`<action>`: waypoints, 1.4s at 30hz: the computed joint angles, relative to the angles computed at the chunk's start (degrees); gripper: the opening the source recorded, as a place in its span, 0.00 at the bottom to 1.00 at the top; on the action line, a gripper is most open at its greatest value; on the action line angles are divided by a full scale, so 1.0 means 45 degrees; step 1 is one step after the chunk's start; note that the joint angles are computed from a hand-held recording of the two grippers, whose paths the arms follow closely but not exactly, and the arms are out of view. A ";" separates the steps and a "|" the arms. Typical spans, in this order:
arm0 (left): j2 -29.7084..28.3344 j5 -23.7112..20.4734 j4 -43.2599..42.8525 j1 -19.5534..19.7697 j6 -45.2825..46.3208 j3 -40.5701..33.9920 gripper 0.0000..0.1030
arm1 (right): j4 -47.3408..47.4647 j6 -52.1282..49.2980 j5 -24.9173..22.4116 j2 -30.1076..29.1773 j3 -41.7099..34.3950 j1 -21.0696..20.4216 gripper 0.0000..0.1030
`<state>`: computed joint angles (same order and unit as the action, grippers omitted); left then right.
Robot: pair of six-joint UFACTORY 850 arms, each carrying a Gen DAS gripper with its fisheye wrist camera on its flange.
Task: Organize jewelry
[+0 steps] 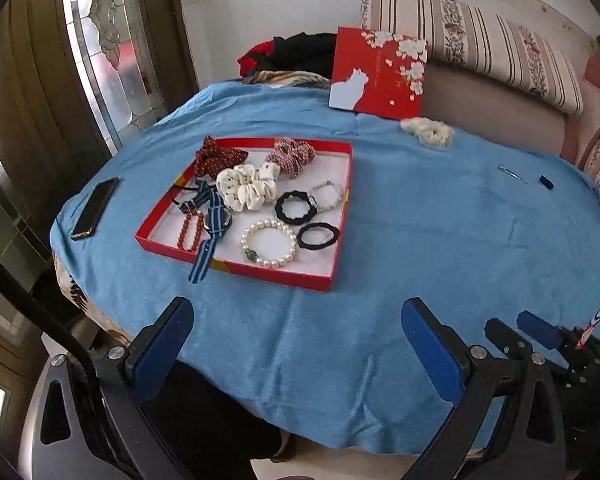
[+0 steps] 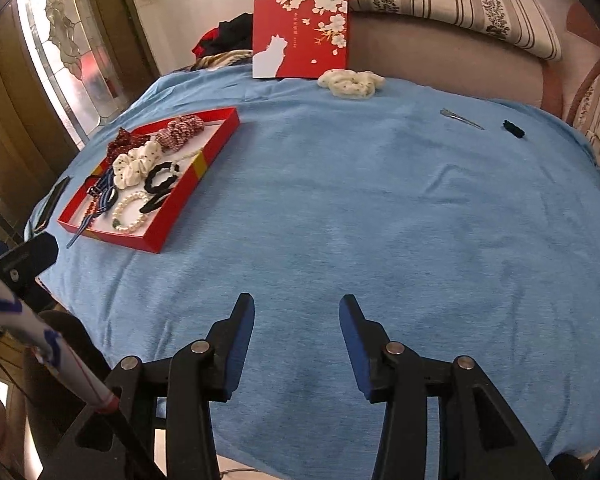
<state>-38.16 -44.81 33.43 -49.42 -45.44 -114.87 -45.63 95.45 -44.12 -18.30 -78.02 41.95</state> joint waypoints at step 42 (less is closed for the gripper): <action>0.0285 0.0190 -0.2266 0.0901 0.0703 -0.0269 1.00 | -0.0030 -0.2758 -0.2856 -0.1879 -0.3758 0.0318 0.55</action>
<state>-36.88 -43.96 23.23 -45.36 -42.28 -116.08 -45.76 83.04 -56.97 -26.76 -94.93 43.38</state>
